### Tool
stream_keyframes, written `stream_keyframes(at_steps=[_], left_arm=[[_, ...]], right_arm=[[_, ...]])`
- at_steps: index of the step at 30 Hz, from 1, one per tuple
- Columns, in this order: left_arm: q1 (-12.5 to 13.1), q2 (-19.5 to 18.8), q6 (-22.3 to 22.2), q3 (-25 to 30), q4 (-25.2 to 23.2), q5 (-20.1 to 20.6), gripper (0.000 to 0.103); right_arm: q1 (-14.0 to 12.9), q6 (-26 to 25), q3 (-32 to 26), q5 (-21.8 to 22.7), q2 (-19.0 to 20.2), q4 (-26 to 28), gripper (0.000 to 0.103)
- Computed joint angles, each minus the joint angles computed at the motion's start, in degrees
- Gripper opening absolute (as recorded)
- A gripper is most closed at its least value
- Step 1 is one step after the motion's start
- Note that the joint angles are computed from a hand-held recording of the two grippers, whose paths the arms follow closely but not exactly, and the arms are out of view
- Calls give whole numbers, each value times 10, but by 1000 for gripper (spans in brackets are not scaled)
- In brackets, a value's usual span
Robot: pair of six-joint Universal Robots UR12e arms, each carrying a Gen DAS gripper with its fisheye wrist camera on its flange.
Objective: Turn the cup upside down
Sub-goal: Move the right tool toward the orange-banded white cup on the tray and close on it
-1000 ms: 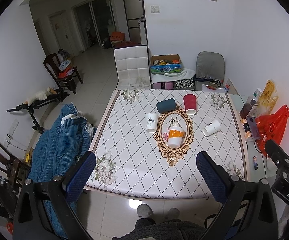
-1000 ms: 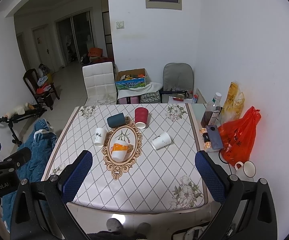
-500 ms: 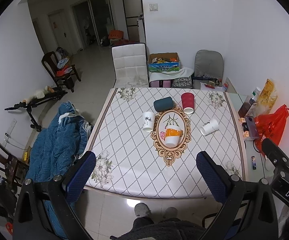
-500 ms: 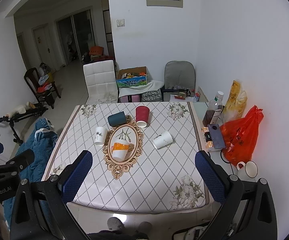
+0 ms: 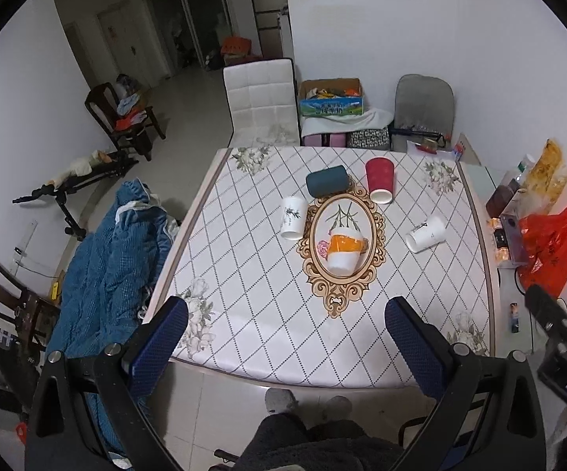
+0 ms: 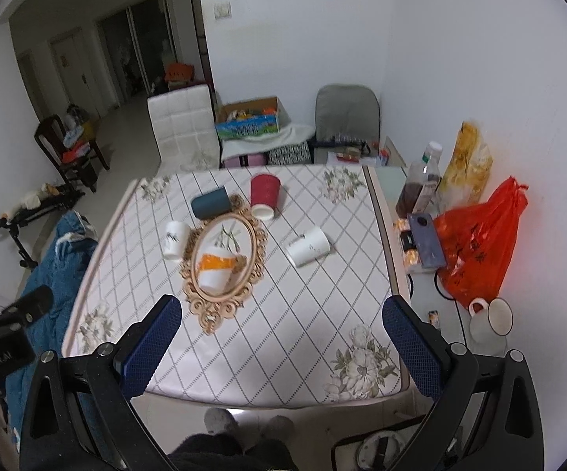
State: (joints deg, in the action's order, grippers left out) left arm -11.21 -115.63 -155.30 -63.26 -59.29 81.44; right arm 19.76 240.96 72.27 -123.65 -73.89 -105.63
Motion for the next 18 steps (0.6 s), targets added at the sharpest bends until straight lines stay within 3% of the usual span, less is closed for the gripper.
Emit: stream_keyframes(at_steps=[12, 18], left_arm=[[-32, -68, 35, 64, -70, 45, 103], [-44, -122, 55, 131, -129, 56, 103]], right_arm=[[-54, 16, 55, 84, 3, 6, 103], [-76, 25, 59, 125, 22, 13, 103]])
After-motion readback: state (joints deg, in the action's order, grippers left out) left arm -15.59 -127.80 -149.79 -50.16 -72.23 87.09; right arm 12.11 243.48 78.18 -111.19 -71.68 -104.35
